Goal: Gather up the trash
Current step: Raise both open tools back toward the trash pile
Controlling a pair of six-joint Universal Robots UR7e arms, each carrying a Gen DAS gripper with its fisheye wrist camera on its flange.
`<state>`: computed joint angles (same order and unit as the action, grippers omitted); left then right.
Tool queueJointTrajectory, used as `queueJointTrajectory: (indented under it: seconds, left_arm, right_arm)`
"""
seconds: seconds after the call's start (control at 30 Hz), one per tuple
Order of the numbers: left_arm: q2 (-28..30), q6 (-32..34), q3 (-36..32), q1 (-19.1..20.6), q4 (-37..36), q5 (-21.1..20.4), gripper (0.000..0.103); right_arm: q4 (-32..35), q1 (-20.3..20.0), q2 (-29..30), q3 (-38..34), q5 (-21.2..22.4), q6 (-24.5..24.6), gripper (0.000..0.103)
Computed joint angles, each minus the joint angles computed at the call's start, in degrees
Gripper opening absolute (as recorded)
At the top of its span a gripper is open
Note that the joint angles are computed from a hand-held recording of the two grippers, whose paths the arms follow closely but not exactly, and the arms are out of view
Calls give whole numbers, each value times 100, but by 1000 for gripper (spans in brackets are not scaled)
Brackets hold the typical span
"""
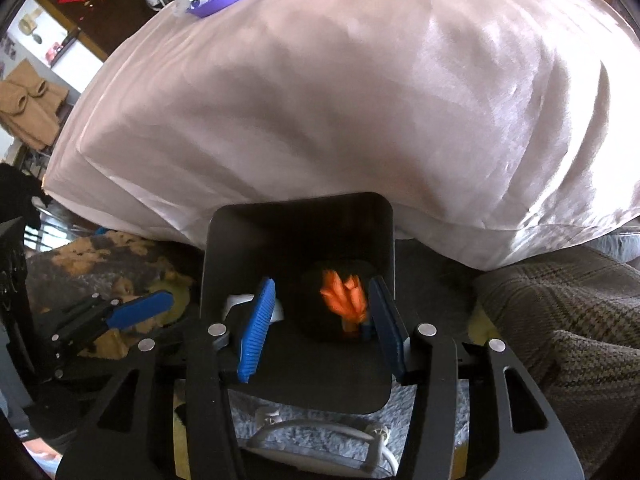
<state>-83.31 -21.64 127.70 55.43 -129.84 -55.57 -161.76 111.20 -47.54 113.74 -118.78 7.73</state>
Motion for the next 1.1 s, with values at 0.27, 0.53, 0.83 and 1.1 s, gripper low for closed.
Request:
queueJointTrajectory:
  seconds: [0.27,0.53,0.83,1.1]
  left_arm:
    - [-56,-38,-13,-235,172,495,93]
    - [-178,-84,-149,-414,266,689,95]
    - [-250,92,-503,-479,85,852,95]
    - [69,497,-1065,-353,-117,997,95]
  right_arm:
    - [-20,48,-82,-47,-297,114,92]
    - [-176,100,-289,-104,-220,59,96]
    - [-471,254,-413,-519,-391,-308,96]
    - [-451,229,-195,-1173,-484,-623,96]
